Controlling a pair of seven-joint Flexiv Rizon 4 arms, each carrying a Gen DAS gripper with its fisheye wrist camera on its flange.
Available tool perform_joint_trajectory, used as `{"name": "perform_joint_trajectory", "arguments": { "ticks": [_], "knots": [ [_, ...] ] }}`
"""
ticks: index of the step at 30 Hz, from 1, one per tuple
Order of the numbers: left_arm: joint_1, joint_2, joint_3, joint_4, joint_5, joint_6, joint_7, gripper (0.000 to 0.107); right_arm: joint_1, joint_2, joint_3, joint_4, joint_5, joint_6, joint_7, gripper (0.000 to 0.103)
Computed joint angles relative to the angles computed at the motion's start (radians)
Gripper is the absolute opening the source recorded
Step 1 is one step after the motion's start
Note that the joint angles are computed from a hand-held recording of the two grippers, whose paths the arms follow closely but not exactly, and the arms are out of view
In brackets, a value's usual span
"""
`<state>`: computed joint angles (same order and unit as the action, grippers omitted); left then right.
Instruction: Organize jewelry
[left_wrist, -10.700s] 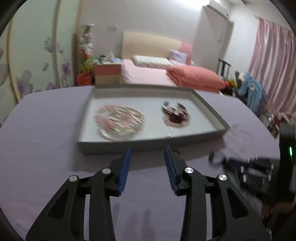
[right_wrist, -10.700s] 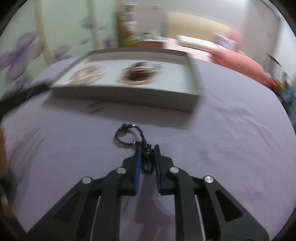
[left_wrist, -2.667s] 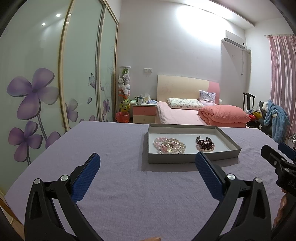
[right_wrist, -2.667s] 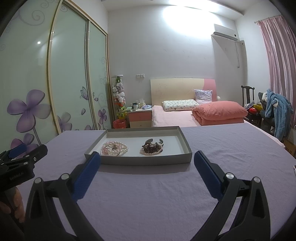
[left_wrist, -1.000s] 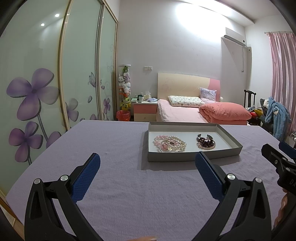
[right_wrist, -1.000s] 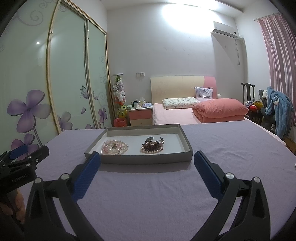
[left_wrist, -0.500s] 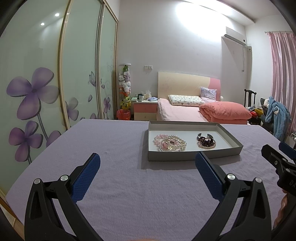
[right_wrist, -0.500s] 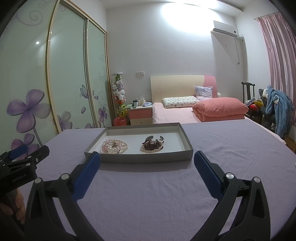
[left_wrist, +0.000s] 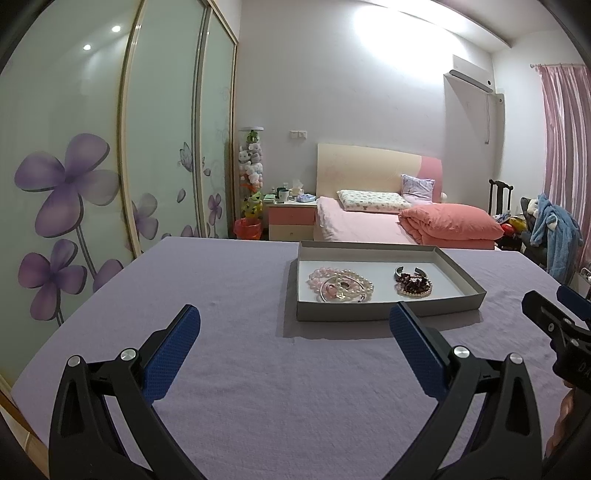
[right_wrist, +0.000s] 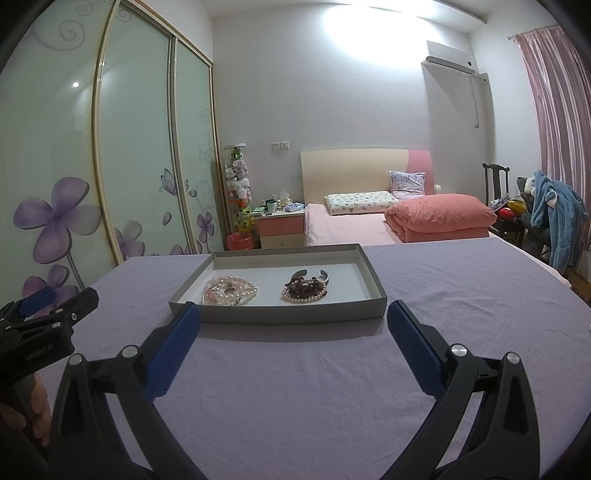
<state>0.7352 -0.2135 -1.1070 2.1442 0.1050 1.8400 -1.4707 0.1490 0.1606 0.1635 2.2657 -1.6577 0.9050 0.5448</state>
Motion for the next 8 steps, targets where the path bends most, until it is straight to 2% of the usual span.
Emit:
{"name": "perform_joint_trajectory", "arguments": {
  "ticks": [2,8],
  "knots": [
    [0.026,0.001,-0.026,0.004,0.001,-0.003,0.001,0.101,0.001,0.000,0.002,0.000,0.002,-0.004,0.000,0.099],
    [0.016,0.003,-0.022,0.001,-0.011,-0.008,0.008,0.101,-0.001,0.001,-0.001,0.000,0.000,0.002,-0.001,0.099]
  ]
}}
